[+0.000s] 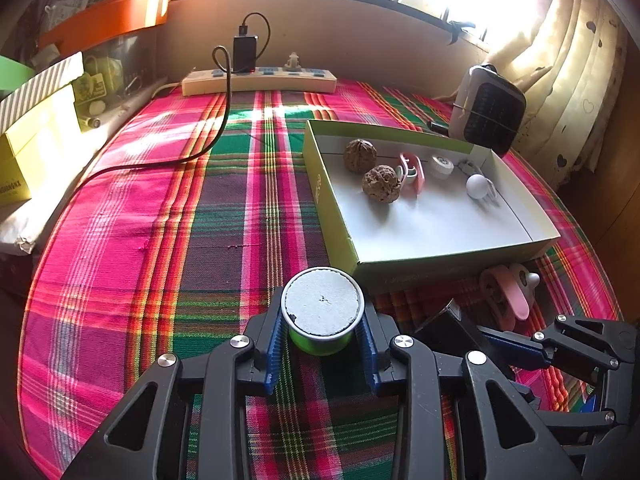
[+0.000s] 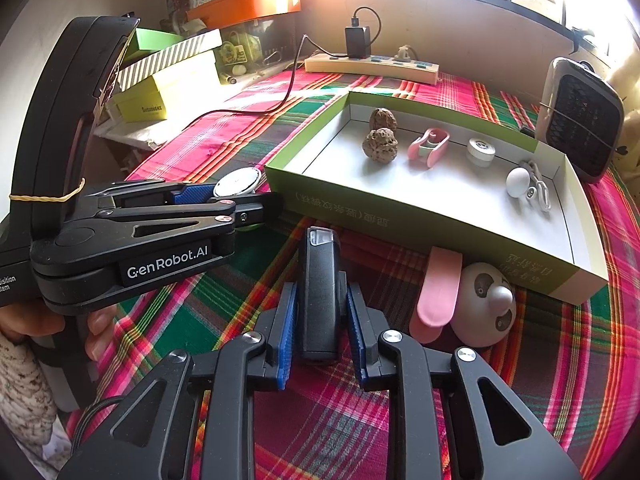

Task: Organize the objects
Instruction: 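Lift the white container and black object toward the box with both grippers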

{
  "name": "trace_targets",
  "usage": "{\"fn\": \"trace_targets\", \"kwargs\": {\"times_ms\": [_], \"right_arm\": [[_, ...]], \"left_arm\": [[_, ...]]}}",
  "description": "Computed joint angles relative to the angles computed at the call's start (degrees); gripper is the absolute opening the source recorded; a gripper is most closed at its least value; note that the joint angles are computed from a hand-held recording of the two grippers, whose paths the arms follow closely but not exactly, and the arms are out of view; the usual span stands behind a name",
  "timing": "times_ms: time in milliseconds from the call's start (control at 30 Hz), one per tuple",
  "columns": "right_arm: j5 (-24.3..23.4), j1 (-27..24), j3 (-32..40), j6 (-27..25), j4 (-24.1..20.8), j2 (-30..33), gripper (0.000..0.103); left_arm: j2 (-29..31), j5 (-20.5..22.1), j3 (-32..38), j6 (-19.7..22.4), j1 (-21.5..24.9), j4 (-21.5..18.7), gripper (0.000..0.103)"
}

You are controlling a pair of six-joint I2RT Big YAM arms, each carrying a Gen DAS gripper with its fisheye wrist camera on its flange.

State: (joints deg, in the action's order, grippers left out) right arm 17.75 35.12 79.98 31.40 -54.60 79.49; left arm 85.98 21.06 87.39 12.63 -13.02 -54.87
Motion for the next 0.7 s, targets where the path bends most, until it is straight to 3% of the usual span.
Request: {"fn": "trace_targets", "kwargs": {"times_ms": [367, 400, 467, 700], "right_arm": [[-0.15, -0.10, -0.23, -0.10, 0.18, -0.18, 0.025], [-0.22, -0.11, -0.27, -0.07, 0.25, -0.22, 0.025], [-0.34, -0.11, -0.39, 0.02, 0.40, -0.34, 0.024], [-0.21, -0.04, -0.50, 0.23, 0.46, -0.45, 0.024]], "left_arm": [[-0.20, -0.32, -0.11, -0.14, 0.08, 0.13, 0.029], [-0.31, -0.33, -0.20, -0.26, 0.12, 0.31, 0.028], [-0.65, -0.65, -0.35, -0.22, 0.20, 0.63, 0.015], [-1.17, -0.70, -1.00, 0.38, 0.19, 0.64, 0.015]]}}
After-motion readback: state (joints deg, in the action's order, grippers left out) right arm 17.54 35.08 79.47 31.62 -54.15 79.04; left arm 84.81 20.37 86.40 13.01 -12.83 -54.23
